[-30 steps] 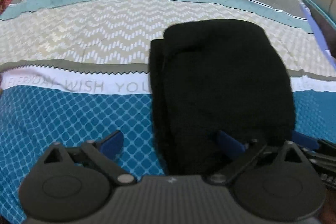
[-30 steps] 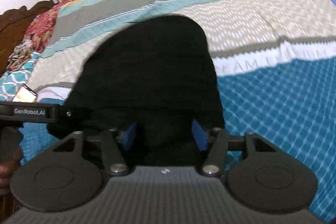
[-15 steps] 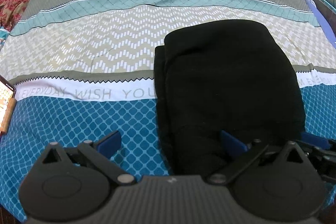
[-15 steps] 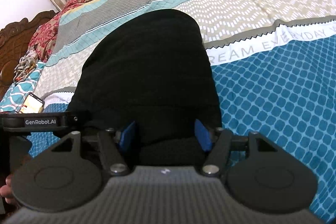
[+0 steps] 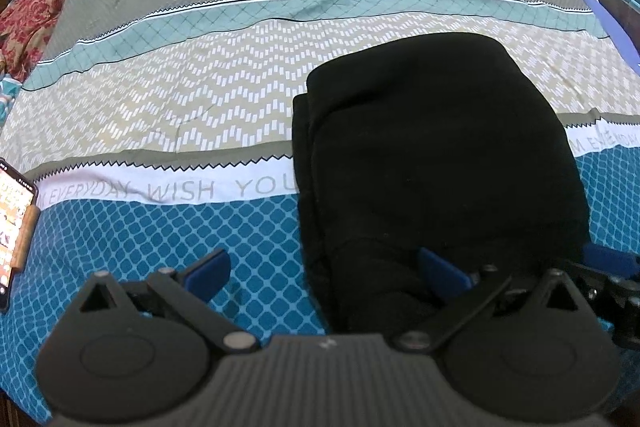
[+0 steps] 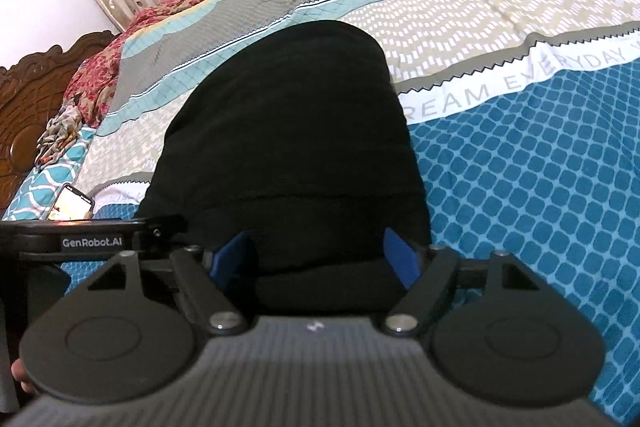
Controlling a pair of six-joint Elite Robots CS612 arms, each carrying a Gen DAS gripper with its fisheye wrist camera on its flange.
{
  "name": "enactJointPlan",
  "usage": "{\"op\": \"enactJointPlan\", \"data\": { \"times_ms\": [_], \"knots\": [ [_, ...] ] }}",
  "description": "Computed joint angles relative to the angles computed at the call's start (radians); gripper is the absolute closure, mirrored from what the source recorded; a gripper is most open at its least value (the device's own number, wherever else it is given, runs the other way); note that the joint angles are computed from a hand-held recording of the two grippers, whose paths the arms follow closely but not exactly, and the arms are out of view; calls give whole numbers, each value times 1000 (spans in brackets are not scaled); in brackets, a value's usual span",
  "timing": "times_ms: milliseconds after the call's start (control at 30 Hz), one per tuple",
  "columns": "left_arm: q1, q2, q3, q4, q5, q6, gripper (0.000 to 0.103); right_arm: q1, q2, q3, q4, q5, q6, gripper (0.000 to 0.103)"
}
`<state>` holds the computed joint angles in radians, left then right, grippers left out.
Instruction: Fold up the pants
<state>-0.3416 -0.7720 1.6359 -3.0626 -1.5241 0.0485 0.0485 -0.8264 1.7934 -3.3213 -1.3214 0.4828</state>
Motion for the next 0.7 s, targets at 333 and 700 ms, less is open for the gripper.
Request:
{"op": "enactJointPlan", "data": {
  "times_ms": [333,700],
  "knots": [
    [-1,2,3,-11,5,16,0,0,12,-4,-30,8,-15,12],
    [-1,4,7,-31,6,34,0,-8,24,-9,-50,51,-31,1]
  ]
}}
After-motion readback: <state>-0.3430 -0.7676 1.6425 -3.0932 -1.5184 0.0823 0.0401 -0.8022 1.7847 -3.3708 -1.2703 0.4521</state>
